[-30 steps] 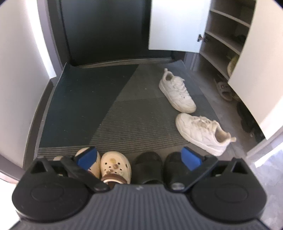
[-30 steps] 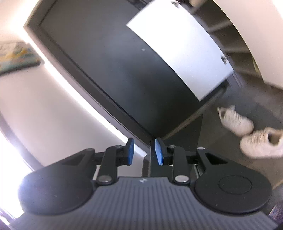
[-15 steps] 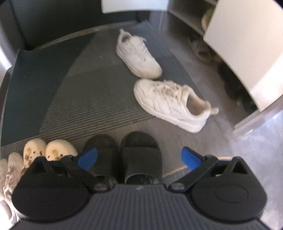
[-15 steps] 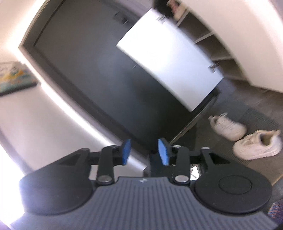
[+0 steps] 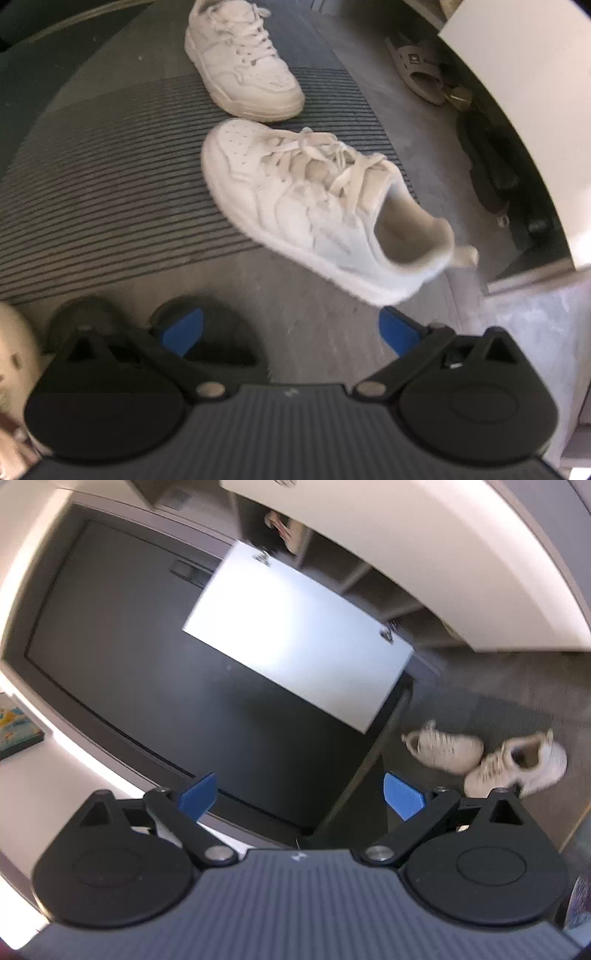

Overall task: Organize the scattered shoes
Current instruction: 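Move the left tool onto a white sneaker and grasp its heel, then lift the white sneaker with the left tool toward the clogs and open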

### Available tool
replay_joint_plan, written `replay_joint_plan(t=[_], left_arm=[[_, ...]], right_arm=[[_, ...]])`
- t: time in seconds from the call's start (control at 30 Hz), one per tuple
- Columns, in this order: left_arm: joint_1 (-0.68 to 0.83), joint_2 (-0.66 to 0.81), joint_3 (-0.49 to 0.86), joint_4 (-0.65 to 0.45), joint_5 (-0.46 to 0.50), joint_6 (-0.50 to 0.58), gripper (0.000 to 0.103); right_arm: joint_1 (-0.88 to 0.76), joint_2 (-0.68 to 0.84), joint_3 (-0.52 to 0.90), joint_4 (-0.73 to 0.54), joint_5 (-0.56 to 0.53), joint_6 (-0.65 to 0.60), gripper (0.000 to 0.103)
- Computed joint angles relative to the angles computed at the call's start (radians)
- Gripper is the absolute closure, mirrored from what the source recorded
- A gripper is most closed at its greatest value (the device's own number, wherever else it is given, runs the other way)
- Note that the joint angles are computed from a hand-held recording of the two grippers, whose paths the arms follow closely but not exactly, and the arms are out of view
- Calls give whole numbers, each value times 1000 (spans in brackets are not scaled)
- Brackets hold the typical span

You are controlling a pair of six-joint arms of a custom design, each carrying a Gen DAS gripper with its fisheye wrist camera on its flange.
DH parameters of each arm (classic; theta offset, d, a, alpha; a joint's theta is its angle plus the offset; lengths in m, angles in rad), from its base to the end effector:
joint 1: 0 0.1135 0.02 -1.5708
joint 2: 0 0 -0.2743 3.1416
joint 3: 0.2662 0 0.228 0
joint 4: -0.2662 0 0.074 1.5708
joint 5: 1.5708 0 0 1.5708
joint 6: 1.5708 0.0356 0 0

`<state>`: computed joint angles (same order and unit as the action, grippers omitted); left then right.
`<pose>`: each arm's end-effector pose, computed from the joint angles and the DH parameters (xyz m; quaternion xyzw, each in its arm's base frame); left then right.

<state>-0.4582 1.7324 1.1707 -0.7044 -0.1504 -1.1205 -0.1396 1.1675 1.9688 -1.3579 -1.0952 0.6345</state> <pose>0.2849 -0.1346 0.2137 -0.3312 0.9284 -0.0551 0.1593 0.1024 0.0176 0.5178 0.0476 0.7866 0.5428 0.2905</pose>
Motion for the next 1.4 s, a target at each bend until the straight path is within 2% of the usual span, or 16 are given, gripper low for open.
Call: replay_joint_plan(t=[0.03, 0.1, 0.13, 0.27, 0.33, 0.37, 0.43, 0.5, 0.53, 0.67, 0.8, 0.93, 1.03, 1.23, 1.3, 1.4], left_arm=[[7, 17, -7, 37, 1, -18, 1], [18, 47, -22, 109, 0, -57, 1], [23, 63, -28, 145, -1, -77, 1], [43, 147, 10, 201, 10, -114, 3], [50, 191, 39, 183, 3, -106, 11], [54, 214, 55, 174, -2, -102, 7], [65, 248, 93, 145, -10, -61, 9], [65, 250, 111, 135, -27, -41, 24], [65, 248, 112, 140, -26, -37, 39], [54, 248, 197, 30, -43, -42, 62], [67, 166, 143, 19, -80, -82, 71], [103, 44, 63, -66, -251, -74, 79], [185, -67, -30, -44, -233, -66, 79], [478, -308, -152, -120, -199, 39, 81], [628, -367, -162, -144, -175, 130, 81], [922, -452, -158, -141, -192, 354, 82]], right_arm=[[46, -8, -14, 26, 45, 42, 3], [250, -10, -27, 65, 222, 129, 3], [308, -9, -31, 81, 264, 149, 3], [547, 19, -95, 168, 357, 234, 4], [580, 26, -110, 185, 366, 256, 4], [605, 33, -126, 200, 372, 280, 4], [612, 38, -135, 208, 375, 293, 4], [617, 37, -151, 221, 379, 307, 4], [620, 33, -156, 227, 387, 315, 4], [656, 7, -177, 269, 392, 324, 4], [709, -4, -208, 300, 353, 359, 4], [713, -15, -228, 318, 338, 401, 4], [723, -25, -240, 336, 352, 427, 4], [785, -31, -256, 377, 381, 477, 4], [817, -29, -262, 388, 386, 502, 4], [862, -26, -257, 390, 404, 519, 4]])
